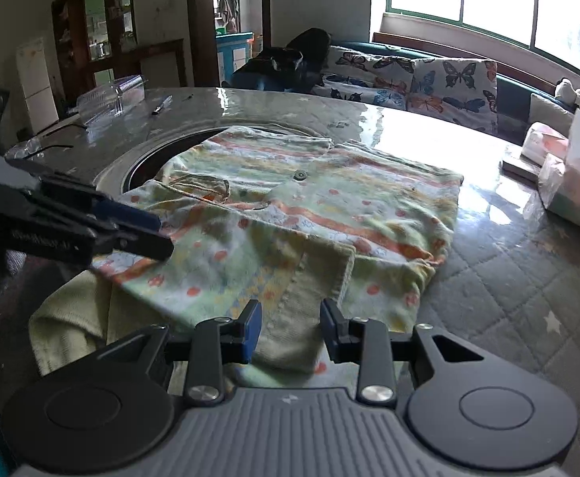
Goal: Fold clothes
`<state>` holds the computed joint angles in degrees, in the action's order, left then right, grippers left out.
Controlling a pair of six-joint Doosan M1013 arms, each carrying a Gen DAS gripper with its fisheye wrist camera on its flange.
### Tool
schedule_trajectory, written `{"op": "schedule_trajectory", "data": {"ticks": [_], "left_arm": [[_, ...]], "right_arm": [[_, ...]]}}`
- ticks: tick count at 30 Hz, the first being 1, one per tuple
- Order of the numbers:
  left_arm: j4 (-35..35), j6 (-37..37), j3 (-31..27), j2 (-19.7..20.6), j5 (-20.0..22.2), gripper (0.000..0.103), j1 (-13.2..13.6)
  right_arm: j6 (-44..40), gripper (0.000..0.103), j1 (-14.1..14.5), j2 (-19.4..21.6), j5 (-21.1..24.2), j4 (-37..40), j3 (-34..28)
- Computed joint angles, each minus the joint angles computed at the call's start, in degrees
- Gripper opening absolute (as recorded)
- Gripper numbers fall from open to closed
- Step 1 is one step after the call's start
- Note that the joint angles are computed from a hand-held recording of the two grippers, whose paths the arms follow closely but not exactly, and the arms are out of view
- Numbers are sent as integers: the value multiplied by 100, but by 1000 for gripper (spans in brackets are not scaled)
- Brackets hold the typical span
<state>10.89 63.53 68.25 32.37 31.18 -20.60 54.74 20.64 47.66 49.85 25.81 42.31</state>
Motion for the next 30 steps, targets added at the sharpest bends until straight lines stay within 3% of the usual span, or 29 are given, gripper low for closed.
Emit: {"op": "schedule_trajectory", "data": {"ticks": [6, 8, 12, 21, 25, 30], "left_arm": [[210, -160, 171, -157, 8, 45, -63], [285, -245, 255, -244, 2, 51, -85], [423, -365, 425, -417, 26, 53, -145], [220, -416, 646, -630, 277, 53, -271], [-165, -203, 631, -606, 407, 51, -269], [-882, 194, 600, -552, 381, 27, -225]], "right_arm": [[-105, 34, -23, -145, -164, 54, 260], [-180, 34, -31, -202, -234, 94, 338], [-363, 42, -46, -326, -330, 108, 515], [-868, 48, -73, -620, -528, 191, 987], [-1090, 51, -74, -722, -598, 217, 1168], [-1445, 52, -82, -852, -677, 304, 1404]]}}
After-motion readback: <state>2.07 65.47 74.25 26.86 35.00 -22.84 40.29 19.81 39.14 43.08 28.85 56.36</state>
